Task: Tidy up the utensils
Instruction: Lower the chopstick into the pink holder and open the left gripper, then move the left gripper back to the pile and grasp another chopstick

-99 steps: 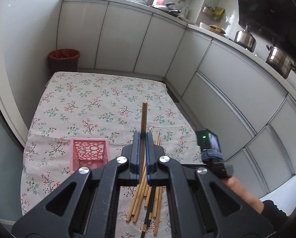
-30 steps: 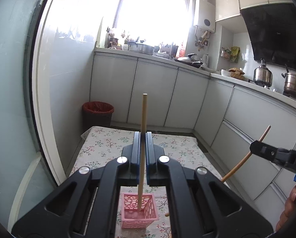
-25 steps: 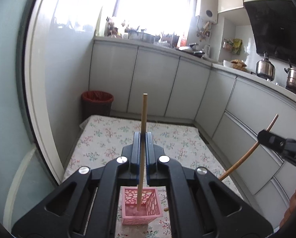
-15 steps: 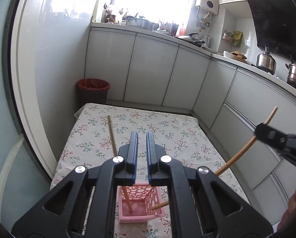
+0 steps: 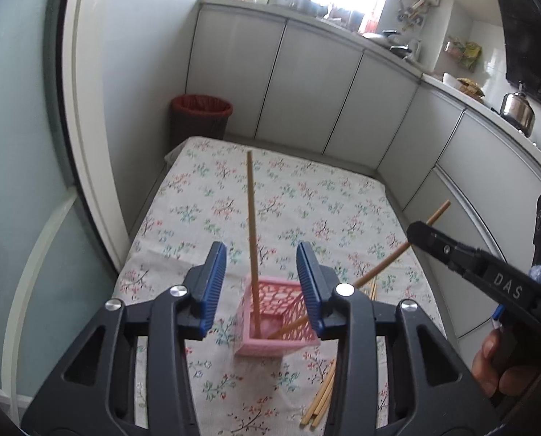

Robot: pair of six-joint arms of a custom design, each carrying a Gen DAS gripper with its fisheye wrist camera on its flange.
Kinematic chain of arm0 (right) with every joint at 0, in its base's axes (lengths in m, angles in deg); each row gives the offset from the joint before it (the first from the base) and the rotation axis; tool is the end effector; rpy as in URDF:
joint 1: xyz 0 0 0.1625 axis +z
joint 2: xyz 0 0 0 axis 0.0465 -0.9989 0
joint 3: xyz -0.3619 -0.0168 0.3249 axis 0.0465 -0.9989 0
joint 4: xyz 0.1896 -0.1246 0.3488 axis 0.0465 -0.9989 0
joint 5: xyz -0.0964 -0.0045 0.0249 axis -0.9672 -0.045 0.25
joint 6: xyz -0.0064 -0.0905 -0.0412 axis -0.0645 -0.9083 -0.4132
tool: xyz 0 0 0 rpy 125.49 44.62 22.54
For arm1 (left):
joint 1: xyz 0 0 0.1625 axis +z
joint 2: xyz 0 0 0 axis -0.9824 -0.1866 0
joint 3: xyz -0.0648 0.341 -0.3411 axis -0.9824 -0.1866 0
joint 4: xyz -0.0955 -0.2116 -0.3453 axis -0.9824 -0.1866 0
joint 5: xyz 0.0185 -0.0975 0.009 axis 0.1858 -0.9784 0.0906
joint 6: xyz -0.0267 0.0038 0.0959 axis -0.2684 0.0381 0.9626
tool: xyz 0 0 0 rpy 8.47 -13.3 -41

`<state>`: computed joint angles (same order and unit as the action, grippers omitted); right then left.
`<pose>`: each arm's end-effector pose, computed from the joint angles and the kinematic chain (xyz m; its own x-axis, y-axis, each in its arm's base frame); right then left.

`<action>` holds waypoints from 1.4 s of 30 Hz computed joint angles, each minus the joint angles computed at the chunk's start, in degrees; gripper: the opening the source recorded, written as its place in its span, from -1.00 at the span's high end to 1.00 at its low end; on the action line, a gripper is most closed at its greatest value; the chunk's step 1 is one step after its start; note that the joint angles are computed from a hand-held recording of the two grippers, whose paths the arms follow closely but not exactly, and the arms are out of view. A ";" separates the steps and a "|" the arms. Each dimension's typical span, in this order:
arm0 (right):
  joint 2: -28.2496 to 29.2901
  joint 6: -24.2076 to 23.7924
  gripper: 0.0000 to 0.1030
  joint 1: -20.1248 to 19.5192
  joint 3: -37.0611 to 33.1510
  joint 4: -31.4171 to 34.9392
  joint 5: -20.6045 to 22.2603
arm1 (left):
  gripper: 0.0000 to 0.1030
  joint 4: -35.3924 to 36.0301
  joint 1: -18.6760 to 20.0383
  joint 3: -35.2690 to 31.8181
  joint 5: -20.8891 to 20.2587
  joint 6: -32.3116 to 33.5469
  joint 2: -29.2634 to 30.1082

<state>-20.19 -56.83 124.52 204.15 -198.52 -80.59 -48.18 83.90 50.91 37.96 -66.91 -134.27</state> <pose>0.3991 -0.3507 0.1964 -0.8337 -0.4923 0.2504 -0.5485 0.6850 -0.4795 -0.3152 -0.2391 0.3045 -0.8003 -0.3530 -0.4846 0.2393 0.5530 -0.7981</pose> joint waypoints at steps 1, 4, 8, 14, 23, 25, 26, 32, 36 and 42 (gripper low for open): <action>0.26 0.03 0.82 -0.39 0.09 -0.68 0.89 | 0.00 -0.14 -0.11 0.08 -0.59 0.22 -0.05; 0.03 0.79 0.47 -1.34 0.38 -1.52 3.13 | -0.14 -0.01 -0.54 0.10 -1.79 0.62 0.13; -2.01 1.26 0.23 -1.42 0.84 -2.07 3.73 | -0.22 -2.59 -0.96 0.43 -3.20 3.65 0.30; -6.59 1.45 -0.05 -1.42 1.67 1.86 0.89 | -0.43 -11.32 -0.64 1.95 -5.07 10.34 0.80; -13.72 2.62 -0.36 -3.26 3.78 12.21 -8.33 | -0.56 -28.60 1.81 3.75 -9.75 25.20 7.12; -15.10 2.82 -0.40 -3.84 4.24 14.45 -10.08 | -0.56 -31.09 2.39 3.92 -10.74 27.67 8.65; -15.74 2.92 -0.42 -4.27 4.44 15.75 -10.92 | -0.56 -32.21 2.82 3.89 -11.11 28.79 9.51; -18.59 5.29 -0.45 -7.65 5.26 25.55 -15.68 | -0.56 -38.52 6.48 2.71 -13.23 34.73 15.63; -19.20 6.00 -0.45 -10.52 6.10 29.43 -17.72 | -0.56 -42.79 9.13 1.75 -14.51 39.04 19.67; -22.17 7.54 -0.45 -14.39 7.95 32.08 -17.61 | -0.08 -42.23 12.77 -0.49 -14.66 41.98 24.97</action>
<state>-42.36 -49.29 110.13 212.10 -166.44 -98.20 -90.41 96.67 50.42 23.30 -24.93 -109.30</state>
